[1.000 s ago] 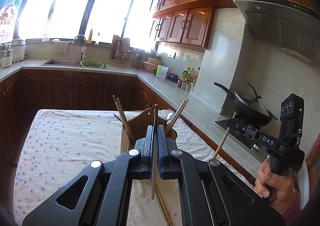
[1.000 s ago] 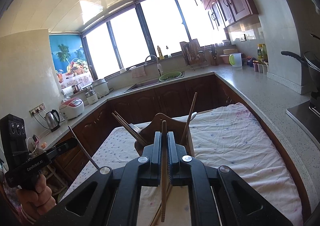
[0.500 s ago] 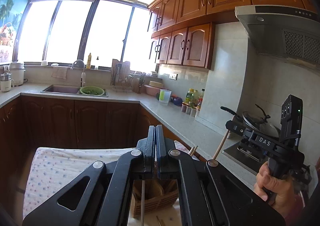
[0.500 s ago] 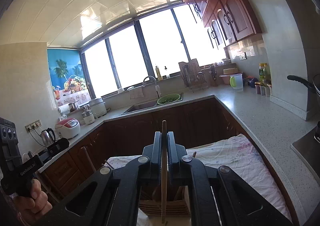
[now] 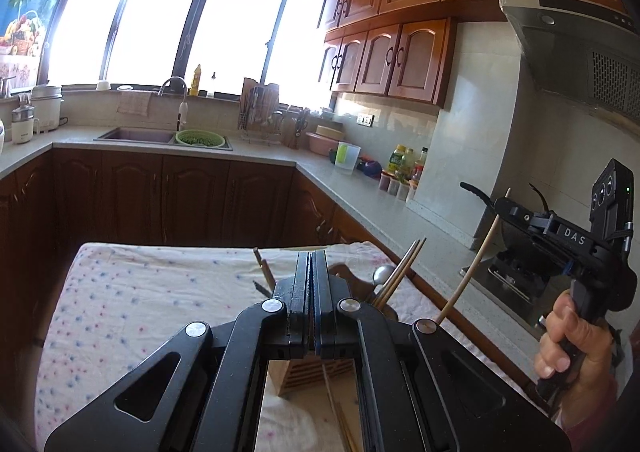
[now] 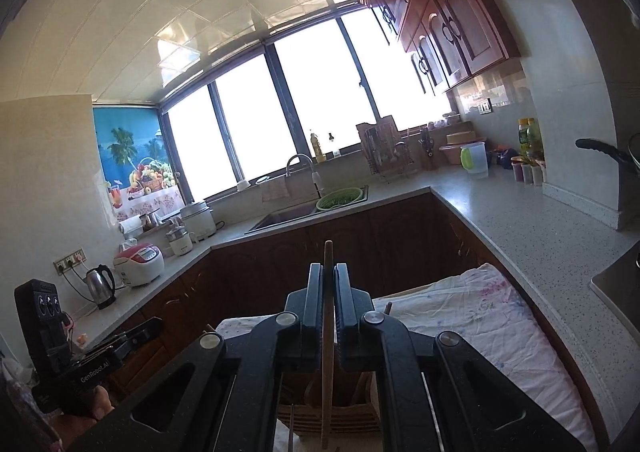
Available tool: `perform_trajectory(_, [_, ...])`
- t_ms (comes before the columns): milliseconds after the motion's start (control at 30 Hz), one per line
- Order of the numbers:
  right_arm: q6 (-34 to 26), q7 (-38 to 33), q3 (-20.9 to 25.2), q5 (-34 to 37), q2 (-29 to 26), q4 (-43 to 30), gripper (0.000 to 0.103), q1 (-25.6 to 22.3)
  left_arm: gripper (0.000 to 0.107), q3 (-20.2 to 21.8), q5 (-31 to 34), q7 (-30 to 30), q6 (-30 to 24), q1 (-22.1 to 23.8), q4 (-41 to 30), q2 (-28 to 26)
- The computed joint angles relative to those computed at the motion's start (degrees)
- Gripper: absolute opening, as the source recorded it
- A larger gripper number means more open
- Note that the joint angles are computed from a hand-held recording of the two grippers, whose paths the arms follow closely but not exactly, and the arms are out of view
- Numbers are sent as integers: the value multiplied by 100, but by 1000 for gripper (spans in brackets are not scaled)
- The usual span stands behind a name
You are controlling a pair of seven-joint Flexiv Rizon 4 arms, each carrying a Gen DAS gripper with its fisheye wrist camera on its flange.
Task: Organize utensils
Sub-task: 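Open both tools to release the chopsticks into the holder, then move both tools down over the remaining chopsticks on the cloth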
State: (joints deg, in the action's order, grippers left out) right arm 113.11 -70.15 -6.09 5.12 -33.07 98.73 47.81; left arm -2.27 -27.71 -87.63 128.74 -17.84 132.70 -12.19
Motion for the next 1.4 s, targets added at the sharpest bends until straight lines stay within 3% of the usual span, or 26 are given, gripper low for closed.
perform_trajectory(233, [113,-114,-107,271,276,407,5,147,0,-108,576,-896,-269,271,409,37])
perform_trajectory(500, [222,-216,52,622,503,942,5,162,0,-343,1398,-1940,-832,597,471,-371])
perform_trajectory(633, [254,-214,144,708,594,1198,5,85,0,-844,2293,-2464,-1328,1175,180,-652])
perform_trajectory(800, [291,-288,53,920,737,1436,5,125,5,-1558,2942,-2439,-1945,1689,-387,-1150])
perform_trajectory(900, [313,-319,30,1031,801,1536,5,108,20,-1549,2792,-2207,-2335,1520,-720,-1412])
perform_trajectory(967, [323,-351,2,1106,831,1583,5,112,24,-1056,2503,-2054,-2623,981,-918,-1484])
perform_trajectory(1033, [326,-371,3,1161,861,1631,5,93,25,-665,2279,-1933,-2769,564,-1057,-1566])
perform_trajectory(1233, [377,-349,101,1238,871,1727,5,-65,25,-385,1923,-1649,-3117,248,-1253,-1761])
perform_trajectory(1300, [407,-327,152,1250,869,1765,5,-115,26,-111,1861,-1633,-3125,-8,-1295,-1775])
perform_trajectory(1400, [450,-295,237,1229,849,1799,5,-208,25,-315,1812,-1491,-3191,155,-1347,-1794])
